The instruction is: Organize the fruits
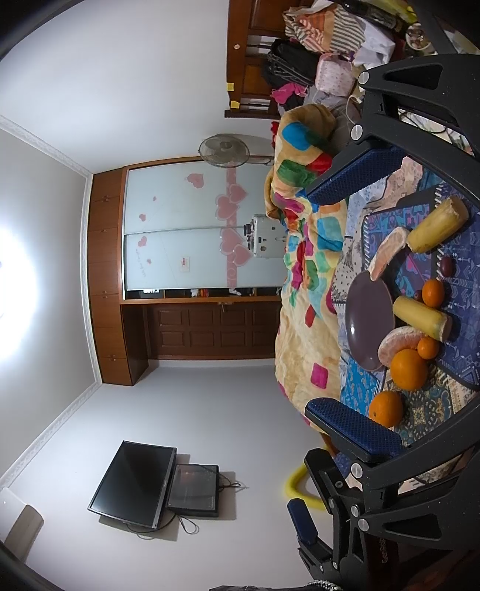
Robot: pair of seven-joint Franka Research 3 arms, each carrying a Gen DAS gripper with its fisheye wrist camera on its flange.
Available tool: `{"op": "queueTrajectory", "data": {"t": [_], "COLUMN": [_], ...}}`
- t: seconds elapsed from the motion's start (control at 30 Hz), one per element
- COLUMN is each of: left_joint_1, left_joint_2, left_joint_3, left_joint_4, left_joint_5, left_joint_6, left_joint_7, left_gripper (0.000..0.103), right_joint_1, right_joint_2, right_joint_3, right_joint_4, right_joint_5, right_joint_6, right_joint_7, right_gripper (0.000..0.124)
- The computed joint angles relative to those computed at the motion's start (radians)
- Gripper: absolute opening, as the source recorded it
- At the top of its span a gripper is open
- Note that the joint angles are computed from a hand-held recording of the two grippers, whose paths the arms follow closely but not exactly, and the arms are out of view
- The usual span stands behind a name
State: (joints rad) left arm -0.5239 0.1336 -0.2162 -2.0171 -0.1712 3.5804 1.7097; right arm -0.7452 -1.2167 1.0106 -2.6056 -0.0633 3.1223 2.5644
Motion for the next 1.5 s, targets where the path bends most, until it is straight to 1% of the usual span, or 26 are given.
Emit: {"op": "queueTrajectory", "data": {"t": [0.43, 0.6, 0.8, 0.9, 1.0, 1.03, 1.1, 1.17, 1.2, 1.27, 1.3, 1.33, 1.43, 1.5], "left_joint_1": [-0.008, 0.003, -0.005, -0.026, -0.025, -0.045, -0.106, -0.211, -0.231, -0.247, -0.249, -0.232, -0.161, -0.1], "left_joint_2": [0.004, 0.022, 0.037, 0.052, 0.07, 0.078, 0.097, 0.123, 0.135, 0.164, 0.175, 0.188, 0.225, 0.256], "left_joint_3": [0.006, 0.006, 0.017, 0.039, 0.054, 0.079, 0.151, 0.272, 0.301, 0.339, 0.35, 0.342, 0.291, 0.238], "left_joint_4": [0.004, 0.011, 0.026, 0.047, 0.069, 0.079, 0.1, 0.122, 0.13, 0.158, 0.168, 0.18, 0.223, 0.262], "left_joint_5": [-0.015, 0.012, 0.02, 0.0, 0.032, 0.023, -0.004, -0.046, -0.043, -0.027, -0.017, -0.007, 0.015, 0.02], "left_joint_6": [0.002, 0.006, -0.01, -0.046, -0.098, -0.116, -0.156, -0.192, -0.21, -0.267, -0.287, -0.312, -0.382, -0.433], "left_joint_7": [0.019, 0.002, 0.002, 0.019, -0.006, 0.0, 0.018, 0.042, 0.036, 0.013, -0.001, -0.014, -0.044, -0.051], "left_gripper": [0.103, 0.103, 0.103, 0.103, 0.103, 0.103, 0.103, 0.103, 0.103, 0.103, 0.103, 0.103, 0.103, 0.101], "right_joint_1": [-0.011, -0.011, -0.02, -0.026, -0.026, -0.025, -0.021, -0.007, -0.001, 0.008, 0.007, 0.012, 0.025, 0.039], "right_joint_2": [0.008, 0.008, 0.03, 0.051, 0.082, 0.097, 0.152, 0.208, 0.245, 0.295, 0.315, 0.329, 0.389, 0.425], "right_joint_3": [0.012, 0.014, 0.021, 0.026, 0.025, 0.024, 0.015, -0.002, -0.012, -0.03, -0.035, -0.042, -0.067, -0.085], "right_joint_4": [0.008, 0.006, 0.013, 0.017, 0.014, 0.014, 0.023, 0.019, 0.016, 0.005, -0.002, -0.003, -0.014, -0.02], "right_joint_5": [0.007, 0.01, 0.007, 0.002, -0.011, -0.016, -0.038, -0.06, -0.07, -0.088, -0.097, -0.108, -0.148, -0.173], "right_joint_6": [0.015, 0.018, 0.012, 0.001, -0.014, -0.024, -0.063, -0.088, -0.091, -0.099, -0.106, -0.117, -0.147, -0.173], "right_joint_7": [0.005, 0.004, -0.002, -0.006, -0.016, -0.021, -0.046, -0.062, -0.069, -0.069, -0.064, -0.061, -0.062, -0.063], "right_gripper": [0.103, 0.103, 0.103, 0.103, 0.103, 0.103, 0.103, 0.103, 0.103, 0.103, 0.103, 0.103, 0.103, 0.103]}}
